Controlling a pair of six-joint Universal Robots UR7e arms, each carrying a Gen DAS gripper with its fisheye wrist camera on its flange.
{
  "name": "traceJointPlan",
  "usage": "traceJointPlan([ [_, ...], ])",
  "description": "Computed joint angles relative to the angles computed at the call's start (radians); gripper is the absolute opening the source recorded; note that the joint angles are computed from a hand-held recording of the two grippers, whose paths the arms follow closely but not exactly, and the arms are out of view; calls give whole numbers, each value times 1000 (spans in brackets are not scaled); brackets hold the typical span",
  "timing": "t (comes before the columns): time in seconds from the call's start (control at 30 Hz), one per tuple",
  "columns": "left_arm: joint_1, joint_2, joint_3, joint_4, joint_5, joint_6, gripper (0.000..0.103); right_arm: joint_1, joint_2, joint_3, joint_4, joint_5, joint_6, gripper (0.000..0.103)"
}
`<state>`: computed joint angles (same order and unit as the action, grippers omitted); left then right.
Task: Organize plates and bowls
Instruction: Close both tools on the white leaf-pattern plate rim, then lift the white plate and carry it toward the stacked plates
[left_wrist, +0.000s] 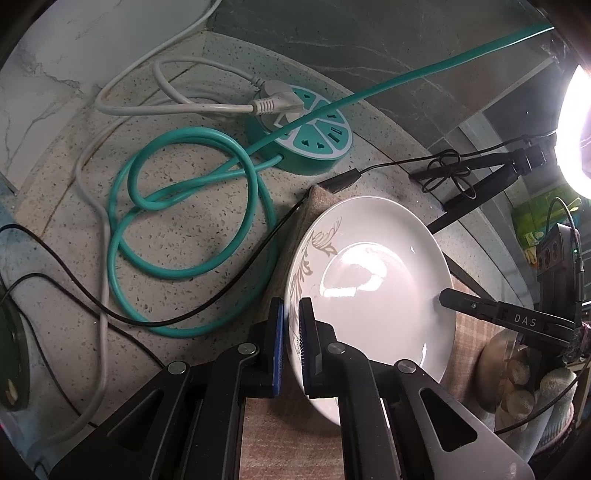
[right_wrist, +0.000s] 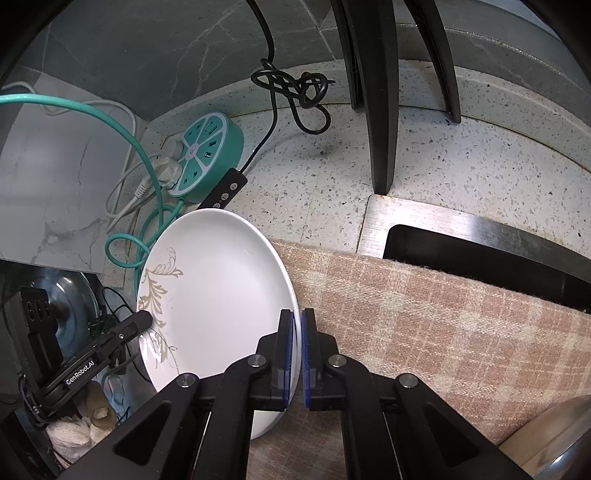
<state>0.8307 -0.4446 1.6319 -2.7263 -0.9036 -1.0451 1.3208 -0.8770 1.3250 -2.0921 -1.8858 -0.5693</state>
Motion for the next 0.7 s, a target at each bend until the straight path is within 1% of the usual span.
traceJointPlan([
  [0.3, -2, -2, 4, 7, -6, -11, 6, -5, -8, 8, 2, 11, 26, 5],
  [0.47, -7, 2, -3, 27, 4, -17, 6, -5, -8, 8, 0, 9, 28, 5],
  [0.6, -14, -5, 7, 19, -8, -21, 6, -5, -19, 25, -15, 5, 30, 5],
  [0.7, -16, -9, 19, 0, -21, -25, 6, -12, -24, 24, 1, 12, 44, 5],
])
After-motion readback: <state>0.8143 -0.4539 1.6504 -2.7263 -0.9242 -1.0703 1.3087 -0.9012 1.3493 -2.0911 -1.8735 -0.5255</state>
